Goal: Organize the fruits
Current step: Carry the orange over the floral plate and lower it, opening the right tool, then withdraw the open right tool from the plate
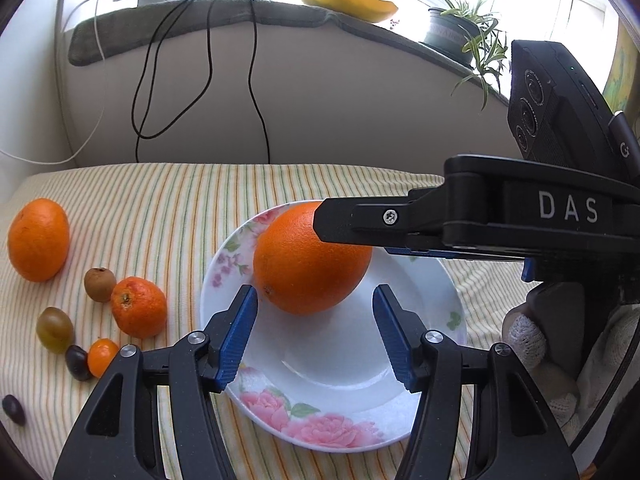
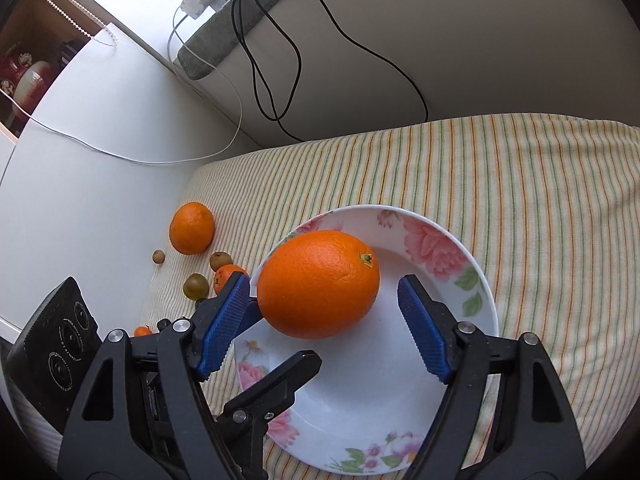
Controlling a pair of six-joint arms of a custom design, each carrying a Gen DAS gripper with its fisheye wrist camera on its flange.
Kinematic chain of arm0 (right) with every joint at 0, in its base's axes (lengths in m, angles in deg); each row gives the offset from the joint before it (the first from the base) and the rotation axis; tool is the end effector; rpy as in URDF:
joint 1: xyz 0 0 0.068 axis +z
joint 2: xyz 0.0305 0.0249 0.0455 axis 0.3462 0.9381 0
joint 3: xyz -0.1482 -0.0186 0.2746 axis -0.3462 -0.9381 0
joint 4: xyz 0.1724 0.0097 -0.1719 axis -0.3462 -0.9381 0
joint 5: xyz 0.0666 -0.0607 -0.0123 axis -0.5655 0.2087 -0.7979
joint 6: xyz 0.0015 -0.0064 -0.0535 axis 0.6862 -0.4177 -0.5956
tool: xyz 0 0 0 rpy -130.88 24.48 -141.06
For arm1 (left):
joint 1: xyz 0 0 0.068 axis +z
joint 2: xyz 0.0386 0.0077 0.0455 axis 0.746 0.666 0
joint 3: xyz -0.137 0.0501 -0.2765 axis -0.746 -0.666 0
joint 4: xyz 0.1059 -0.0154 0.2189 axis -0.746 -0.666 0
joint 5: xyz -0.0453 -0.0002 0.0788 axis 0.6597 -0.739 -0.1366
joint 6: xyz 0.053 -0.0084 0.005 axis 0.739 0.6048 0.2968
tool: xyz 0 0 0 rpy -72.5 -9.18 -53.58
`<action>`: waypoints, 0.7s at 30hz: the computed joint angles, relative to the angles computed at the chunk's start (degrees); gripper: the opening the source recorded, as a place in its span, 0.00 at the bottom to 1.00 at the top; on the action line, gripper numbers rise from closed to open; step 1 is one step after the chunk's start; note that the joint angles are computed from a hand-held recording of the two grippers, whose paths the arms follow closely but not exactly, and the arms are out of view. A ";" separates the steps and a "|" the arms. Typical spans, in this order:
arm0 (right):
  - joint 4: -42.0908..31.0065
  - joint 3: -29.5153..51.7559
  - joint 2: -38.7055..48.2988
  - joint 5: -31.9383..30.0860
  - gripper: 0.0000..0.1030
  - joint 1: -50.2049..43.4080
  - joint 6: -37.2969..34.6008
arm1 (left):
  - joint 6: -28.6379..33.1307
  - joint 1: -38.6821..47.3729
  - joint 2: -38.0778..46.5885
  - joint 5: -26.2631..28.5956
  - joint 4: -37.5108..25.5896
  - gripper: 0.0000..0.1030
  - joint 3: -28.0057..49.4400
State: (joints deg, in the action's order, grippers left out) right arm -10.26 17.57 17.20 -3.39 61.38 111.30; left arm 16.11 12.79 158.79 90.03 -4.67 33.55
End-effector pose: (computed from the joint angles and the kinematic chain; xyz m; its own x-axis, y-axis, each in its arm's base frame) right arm 0.1594 0.1348 0.1642 -0.8026 0.4320 -0.4114 0.1600 0.8203 0.5491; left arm 0.1924 -0.1502 0.1446 -0.6245 0.4093 -0.6652 0.6991 0.6727 -0.2425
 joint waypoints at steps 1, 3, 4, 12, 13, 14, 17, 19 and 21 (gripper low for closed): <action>-0.74 0.10 -0.58 0.61 0.78 0.33 0.14 | 0.01 0.28 -0.54 0.32 -0.21 0.58 -0.22; -2.37 0.45 -1.62 1.96 0.78 1.19 0.33 | 0.49 0.98 -1.88 1.24 -0.76 0.58 -0.80; -2.96 0.54 -2.11 2.61 0.78 1.73 0.49 | 1.19 1.63 -2.85 1.75 -1.14 0.58 -1.34; -9.65 3.36 -4.74 10.46 0.78 8.50 2.64 | 4.10 4.74 -10.72 3.02 -3.26 0.58 -5.71; -10.90 4.12 -4.83 12.04 0.78 9.86 2.78 | 4.64 5.47 -12.25 3.26 -3.79 0.58 -6.44; -12.48 5.20 -4.80 13.80 0.78 11.40 3.05 | 5.19 6.47 -13.50 3.69 -4.45 0.58 -6.93; -16.09 7.74 -4.53 19.12 0.78 16.03 4.02 | 8.01 11.25 -17.48 5.94 -7.00 0.58 -8.25; -18.15 9.55 -4.05 22.65 0.78 19.08 4.68 | 9.58 14.46 -20.41 7.05 -8.94 0.58 -9.03; -19.35 11.16 -3.44 24.88 0.79 21.39 4.35 | 12.18 19.36 -22.99 9.60 -11.39 0.58 -9.65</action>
State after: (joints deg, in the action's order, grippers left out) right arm -29.60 28.74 13.75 21.49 82.78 115.65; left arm 28.28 32.15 135.80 99.63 -16.06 23.90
